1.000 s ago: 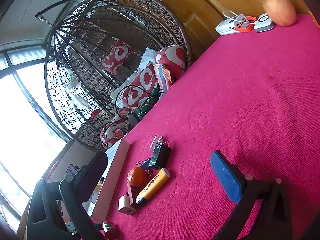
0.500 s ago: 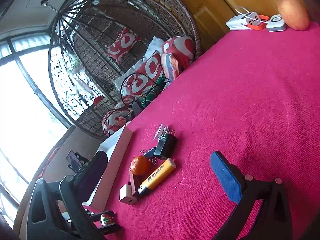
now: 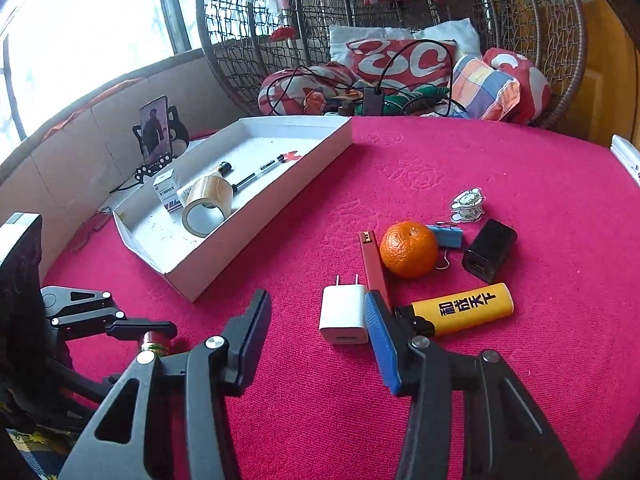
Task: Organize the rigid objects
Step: 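Grasp the white charger plug with the right tool while the left tool holds the tin, then carry the tin and charger plug into the white tray and open both tools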
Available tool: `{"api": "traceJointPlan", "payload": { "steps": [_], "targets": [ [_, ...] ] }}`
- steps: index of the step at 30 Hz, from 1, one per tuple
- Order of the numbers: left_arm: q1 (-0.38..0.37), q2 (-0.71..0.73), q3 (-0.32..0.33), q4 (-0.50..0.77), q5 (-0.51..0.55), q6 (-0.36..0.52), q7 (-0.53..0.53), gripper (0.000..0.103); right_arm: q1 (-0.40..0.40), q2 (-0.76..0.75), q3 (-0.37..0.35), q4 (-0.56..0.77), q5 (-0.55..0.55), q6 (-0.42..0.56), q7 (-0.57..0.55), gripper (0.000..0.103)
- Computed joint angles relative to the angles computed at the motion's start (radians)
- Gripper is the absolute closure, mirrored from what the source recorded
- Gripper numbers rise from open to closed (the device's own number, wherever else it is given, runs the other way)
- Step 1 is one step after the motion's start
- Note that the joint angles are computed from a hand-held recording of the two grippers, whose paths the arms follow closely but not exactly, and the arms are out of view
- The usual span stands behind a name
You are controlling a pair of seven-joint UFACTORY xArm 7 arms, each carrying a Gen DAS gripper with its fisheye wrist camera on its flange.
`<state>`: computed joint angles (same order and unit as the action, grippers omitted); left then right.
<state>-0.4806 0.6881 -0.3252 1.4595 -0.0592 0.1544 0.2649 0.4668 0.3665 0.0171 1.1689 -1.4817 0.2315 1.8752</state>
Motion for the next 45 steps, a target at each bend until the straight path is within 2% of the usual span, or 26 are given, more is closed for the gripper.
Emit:
{"api": "traceJointPlan", "payload": {
  "steps": [6,9,10,11,13,18,22,27,31,34,37,41,45],
  "targets": [
    [0.011,0.0,-0.014,-0.021,0.001,-0.034,0.01,0.063,0.002,0.048,0.026,0.035,0.301,0.085,-0.321,0.06],
    [0.028,0.0,-0.032,-0.036,-0.001,-0.057,0.017,0.063,0.041,0.077,0.002,0.066,0.336,0.115,-0.381,0.062],
    [0.036,-0.003,-0.04,-0.046,-0.001,-0.065,0.021,0.062,0.041,0.086,0.003,0.075,0.369,0.116,-0.422,0.074],
    [0.034,-0.007,-0.035,-0.05,0.0,-0.07,0.017,0.063,0.048,0.087,-0.006,0.074,0.378,0.1,-0.429,0.077],
    [0.043,-0.016,-0.04,-0.066,-0.001,-0.086,0.014,0.063,0.076,0.073,-0.041,0.058,0.365,0.067,-0.4,0.077],
    [0.093,-0.026,-0.087,-0.085,-0.015,-0.116,0.011,0.063,0.129,0.007,-0.122,0.011,0.217,-0.029,-0.205,0.077],
    [0.105,-0.045,-0.095,-0.111,-0.01,-0.15,-0.002,0.063,0.121,-0.034,-0.105,0.012,0.085,-0.037,-0.082,0.077],
    [0.139,-0.072,-0.117,-0.145,0.007,-0.196,-0.018,0.063,0.086,-0.059,-0.056,0.038,-0.016,-0.033,-0.01,0.077],
    [0.149,-0.093,-0.104,-0.143,0.026,-0.219,-0.044,0.063,0.037,-0.055,-0.005,0.073,0.013,-0.034,-0.059,0.077],
    [0.189,-0.1,-0.126,-0.129,0.036,-0.232,-0.057,0.063,0.024,-0.048,0.006,0.105,0.023,-0.041,-0.074,0.077],
    [0.206,-0.111,-0.118,-0.122,0.044,-0.255,-0.081,0.063,0.021,-0.035,0.003,0.141,0.022,-0.054,-0.072,0.077],
    [0.237,-0.102,-0.126,-0.099,0.053,-0.256,-0.116,0.063,0.021,-0.004,-0.008,0.19,0.067,-0.087,-0.123,0.077],
    [0.266,-0.067,-0.152,-0.043,0.055,-0.239,-0.136,0.063,0.021,0.047,-0.029,0.248,0.154,-0.156,-0.189,0.077]
  ]
}}
